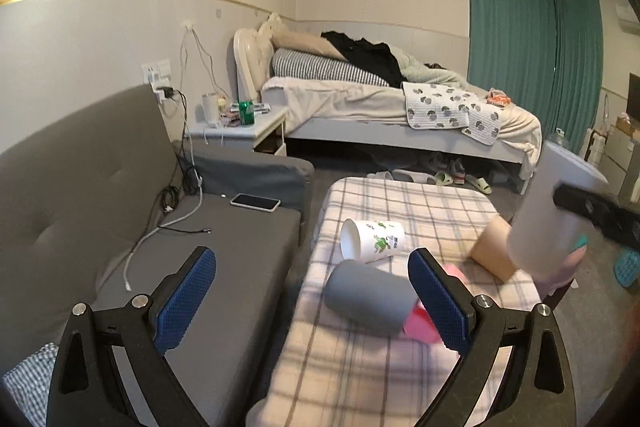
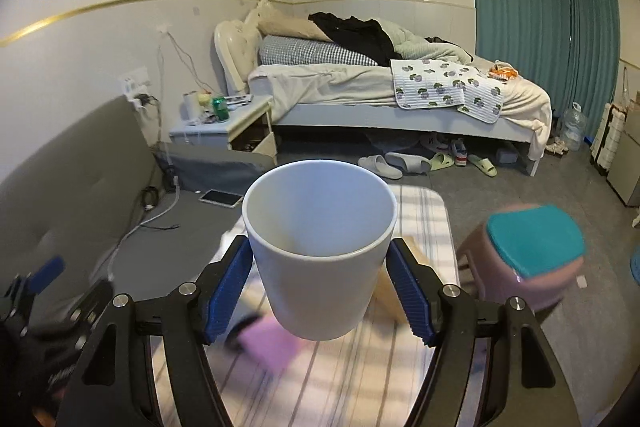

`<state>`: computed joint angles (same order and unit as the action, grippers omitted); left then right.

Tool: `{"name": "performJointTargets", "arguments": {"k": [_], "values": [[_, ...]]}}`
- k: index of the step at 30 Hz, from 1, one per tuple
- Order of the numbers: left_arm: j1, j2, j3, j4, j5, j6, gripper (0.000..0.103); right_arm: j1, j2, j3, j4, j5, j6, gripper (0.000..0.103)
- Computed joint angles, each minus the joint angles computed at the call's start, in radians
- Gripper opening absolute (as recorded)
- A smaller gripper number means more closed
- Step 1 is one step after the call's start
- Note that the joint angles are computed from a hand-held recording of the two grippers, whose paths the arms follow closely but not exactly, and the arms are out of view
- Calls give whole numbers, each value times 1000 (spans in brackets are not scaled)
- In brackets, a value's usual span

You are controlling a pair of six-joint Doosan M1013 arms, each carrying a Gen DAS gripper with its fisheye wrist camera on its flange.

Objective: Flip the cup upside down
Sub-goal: 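Lift the white cup with the right tool and carry it toward the left tool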

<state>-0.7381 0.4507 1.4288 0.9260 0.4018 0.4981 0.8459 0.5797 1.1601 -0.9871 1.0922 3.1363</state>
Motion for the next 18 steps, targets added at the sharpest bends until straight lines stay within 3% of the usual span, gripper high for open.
{"name": "performJointTargets", "arguments": {"k": [9, 12, 18], "values": [[-16, -93, 161, 149, -31, -177, 100, 138, -16, 64, 76, 38, 102, 69], [-16, -97, 197, 148, -31, -186, 100, 153, 0, 78, 141, 2, 141, 69], [-9, -76, 203, 25, -14, -70, 100, 145, 18, 106, 239, -88, 172, 69]]}}
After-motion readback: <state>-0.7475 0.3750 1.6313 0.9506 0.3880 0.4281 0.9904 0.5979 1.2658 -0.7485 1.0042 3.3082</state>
